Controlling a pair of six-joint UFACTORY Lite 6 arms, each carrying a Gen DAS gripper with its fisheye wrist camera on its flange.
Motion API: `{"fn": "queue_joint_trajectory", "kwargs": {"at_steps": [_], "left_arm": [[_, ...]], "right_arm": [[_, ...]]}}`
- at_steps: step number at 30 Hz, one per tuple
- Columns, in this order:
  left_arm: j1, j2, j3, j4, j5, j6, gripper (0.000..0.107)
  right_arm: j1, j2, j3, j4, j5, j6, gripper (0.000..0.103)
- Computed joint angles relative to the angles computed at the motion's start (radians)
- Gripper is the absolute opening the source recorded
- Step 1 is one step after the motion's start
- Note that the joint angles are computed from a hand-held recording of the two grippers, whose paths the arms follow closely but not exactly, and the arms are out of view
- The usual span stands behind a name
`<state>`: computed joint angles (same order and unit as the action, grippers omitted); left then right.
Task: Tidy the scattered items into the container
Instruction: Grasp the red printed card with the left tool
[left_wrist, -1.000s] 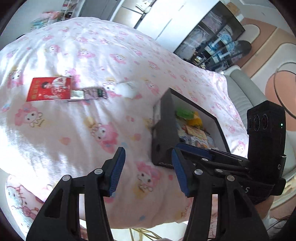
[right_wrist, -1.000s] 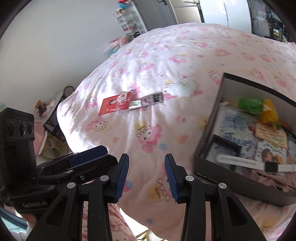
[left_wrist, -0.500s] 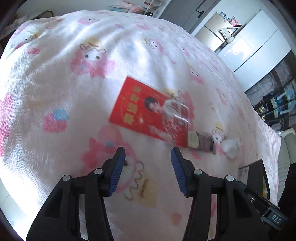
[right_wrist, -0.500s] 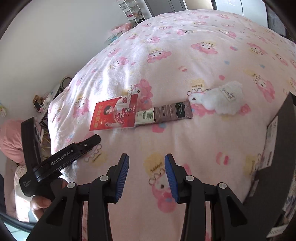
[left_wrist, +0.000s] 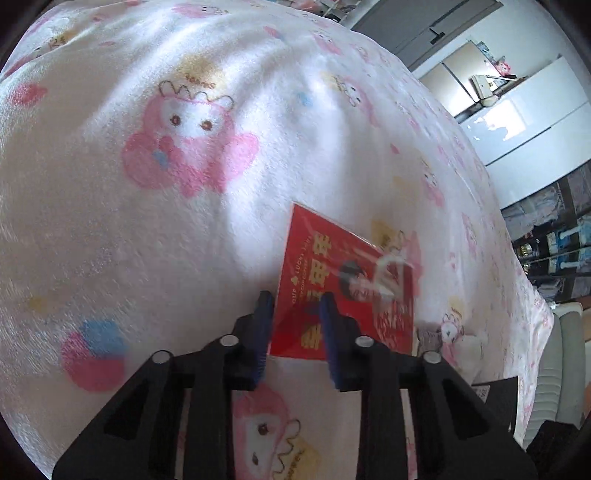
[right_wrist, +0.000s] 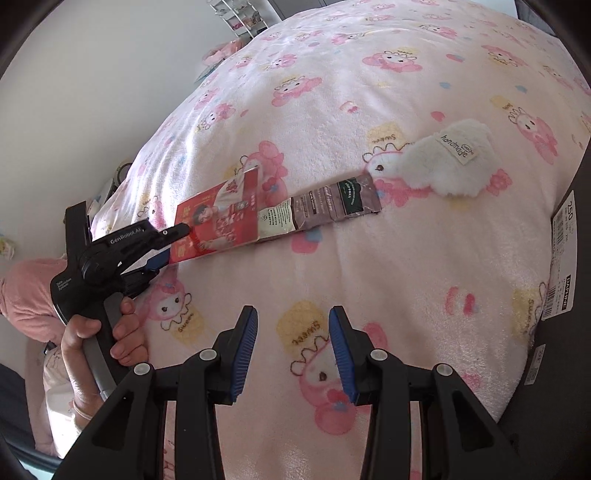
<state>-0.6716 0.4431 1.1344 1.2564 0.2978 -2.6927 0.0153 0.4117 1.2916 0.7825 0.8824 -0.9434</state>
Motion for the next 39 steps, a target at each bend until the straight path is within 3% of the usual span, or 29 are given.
{"fn": "queue_joint_trajectory", "kwargs": {"at_steps": [2, 9, 11, 15, 18, 27, 32, 36, 39], "left_arm": [[-0.044, -0.015, -0.017, 0.129, -0.012, -0.156, 0.011], [-0.257, -0.031, 0.025, 0.109, 0.050, -0.244, 0.005], [-0.298, -0.013, 0.062, 0.068, 0.033, -0.198, 0.005], [-0.363, -0.026, 0.074, -0.181, -0.003, 0.038, 0.005], [-0.400, -0.086, 0.006, -0.209, -0.003, 0.017, 0.006], [-0.387, -0.126, -0.018, -0.350, 0.077, 0.159, 0.012], [-0.380, -0.180, -0.086, -0.300, 0.089, 0.081, 0.013], [-0.388, -0.165, -0.061, -0.351, 0.121, 0.127, 0.015], [-0.396, -0.170, -0.062, -0.273, 0.080, 0.044, 0.021]], "right_arm": [[-0.010, 0.000, -0.003, 0.015, 0.005, -0.010, 0.036], [-0.052, -0.040, -0.090, 0.052, 0.026, -0.052, 0.036], [-0.087, -0.090, -0.161, 0.053, 0.024, -0.094, 0.036], [-0.158, -0.166, -0.266, 0.034, 0.002, -0.183, 0.037], [-0.127, -0.182, -0.298, 0.023, -0.056, -0.205, 0.037], [-0.008, 0.072, -0.067, 0.130, -0.089, -0.133, 0.041], [0.039, 0.212, 0.040, 0.114, 0.020, -0.132, 0.042], [-0.003, 0.115, -0.098, 0.181, 0.084, -0.281, 0.042], [-0.071, 0.004, -0.203, 0.179, 0.119, -0.335, 0.041]]}}
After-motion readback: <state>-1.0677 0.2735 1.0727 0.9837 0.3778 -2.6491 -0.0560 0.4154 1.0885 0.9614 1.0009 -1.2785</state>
